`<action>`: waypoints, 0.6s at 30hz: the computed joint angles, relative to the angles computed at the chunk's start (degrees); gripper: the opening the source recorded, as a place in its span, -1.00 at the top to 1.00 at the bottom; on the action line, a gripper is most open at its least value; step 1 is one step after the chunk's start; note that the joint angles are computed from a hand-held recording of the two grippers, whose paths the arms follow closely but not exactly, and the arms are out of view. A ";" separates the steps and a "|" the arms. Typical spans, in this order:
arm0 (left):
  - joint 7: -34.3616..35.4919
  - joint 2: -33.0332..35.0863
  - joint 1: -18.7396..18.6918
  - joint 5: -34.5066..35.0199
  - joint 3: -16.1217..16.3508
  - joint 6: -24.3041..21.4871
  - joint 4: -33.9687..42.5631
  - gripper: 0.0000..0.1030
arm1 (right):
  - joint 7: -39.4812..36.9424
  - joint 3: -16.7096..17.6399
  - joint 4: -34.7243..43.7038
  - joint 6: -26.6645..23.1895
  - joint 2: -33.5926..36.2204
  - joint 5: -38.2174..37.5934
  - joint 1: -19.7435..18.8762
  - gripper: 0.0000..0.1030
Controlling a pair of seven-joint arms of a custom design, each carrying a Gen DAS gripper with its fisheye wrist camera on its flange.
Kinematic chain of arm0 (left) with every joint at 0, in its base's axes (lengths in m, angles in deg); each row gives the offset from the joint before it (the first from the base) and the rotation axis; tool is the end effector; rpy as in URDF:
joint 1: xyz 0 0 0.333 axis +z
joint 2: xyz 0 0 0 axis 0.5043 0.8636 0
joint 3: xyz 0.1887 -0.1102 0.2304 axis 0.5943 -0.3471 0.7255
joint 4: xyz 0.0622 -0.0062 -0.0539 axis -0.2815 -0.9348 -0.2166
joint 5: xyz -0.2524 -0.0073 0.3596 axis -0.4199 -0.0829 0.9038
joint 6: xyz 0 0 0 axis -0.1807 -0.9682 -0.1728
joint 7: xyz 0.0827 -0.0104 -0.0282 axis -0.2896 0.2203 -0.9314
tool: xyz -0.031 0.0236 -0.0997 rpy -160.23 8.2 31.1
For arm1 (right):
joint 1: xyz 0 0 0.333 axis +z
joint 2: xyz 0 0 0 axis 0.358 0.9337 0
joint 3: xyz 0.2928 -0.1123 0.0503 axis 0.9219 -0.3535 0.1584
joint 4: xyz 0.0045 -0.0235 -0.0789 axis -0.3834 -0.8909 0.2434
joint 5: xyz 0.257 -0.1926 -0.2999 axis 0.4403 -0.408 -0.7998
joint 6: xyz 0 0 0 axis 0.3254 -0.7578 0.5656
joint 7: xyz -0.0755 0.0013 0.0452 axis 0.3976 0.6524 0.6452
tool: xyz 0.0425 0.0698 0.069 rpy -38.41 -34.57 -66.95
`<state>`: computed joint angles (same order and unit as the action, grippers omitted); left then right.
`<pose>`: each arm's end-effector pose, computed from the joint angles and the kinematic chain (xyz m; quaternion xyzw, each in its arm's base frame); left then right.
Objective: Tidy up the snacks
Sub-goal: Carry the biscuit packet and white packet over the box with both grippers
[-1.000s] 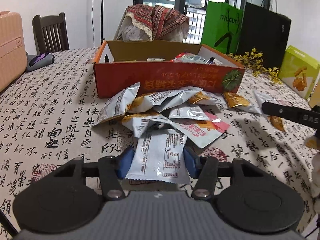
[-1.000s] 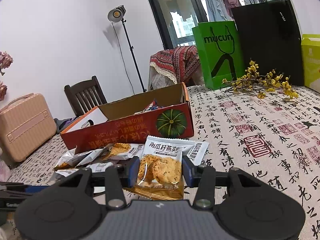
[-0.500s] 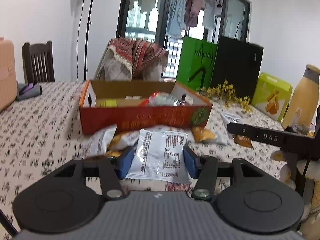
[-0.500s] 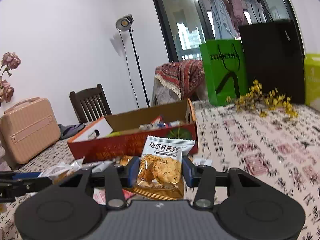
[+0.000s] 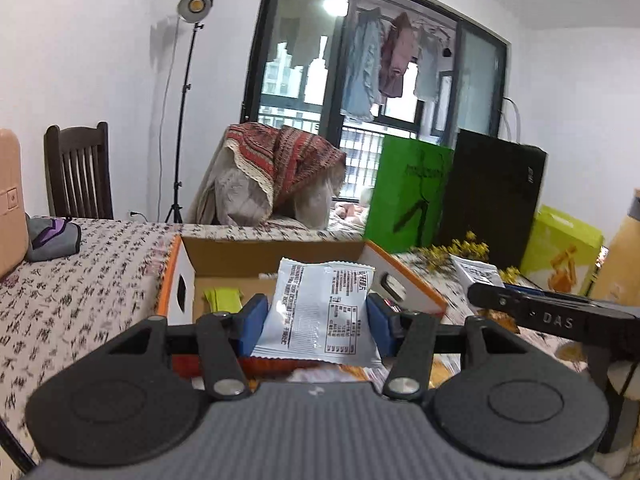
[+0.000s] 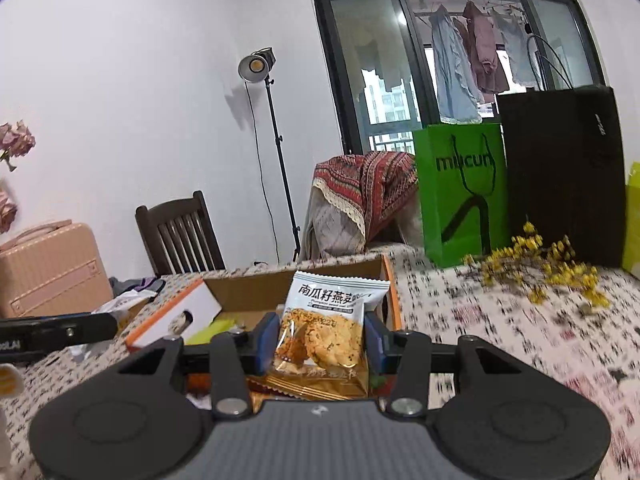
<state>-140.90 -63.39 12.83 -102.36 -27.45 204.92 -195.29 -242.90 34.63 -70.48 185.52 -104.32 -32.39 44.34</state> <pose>0.4857 -0.1915 0.5299 -0.3780 0.7245 -0.5448 0.1883 0.3745 0.3471 0.5065 -0.4482 0.6685 -0.4203 0.4190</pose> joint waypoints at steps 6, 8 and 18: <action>-3.62 8.47 0.41 2.14 -1.53 4.68 9.41 -0.07 | -2.33 -2.41 4.82 2.63 4.00 -1.98 -2.09 0.13; -4.57 11.32 0.41 2.76 -2.09 6.47 12.42 -0.07 | -2.79 -3.22 6.73 3.35 5.89 -2.57 -2.64 0.13; -5.01 24.54 1.22 3.13 -5.04 15.82 23.48 -0.07 | 0.90 -7.69 11.42 6.99 13.90 -6.73 -3.25 0.13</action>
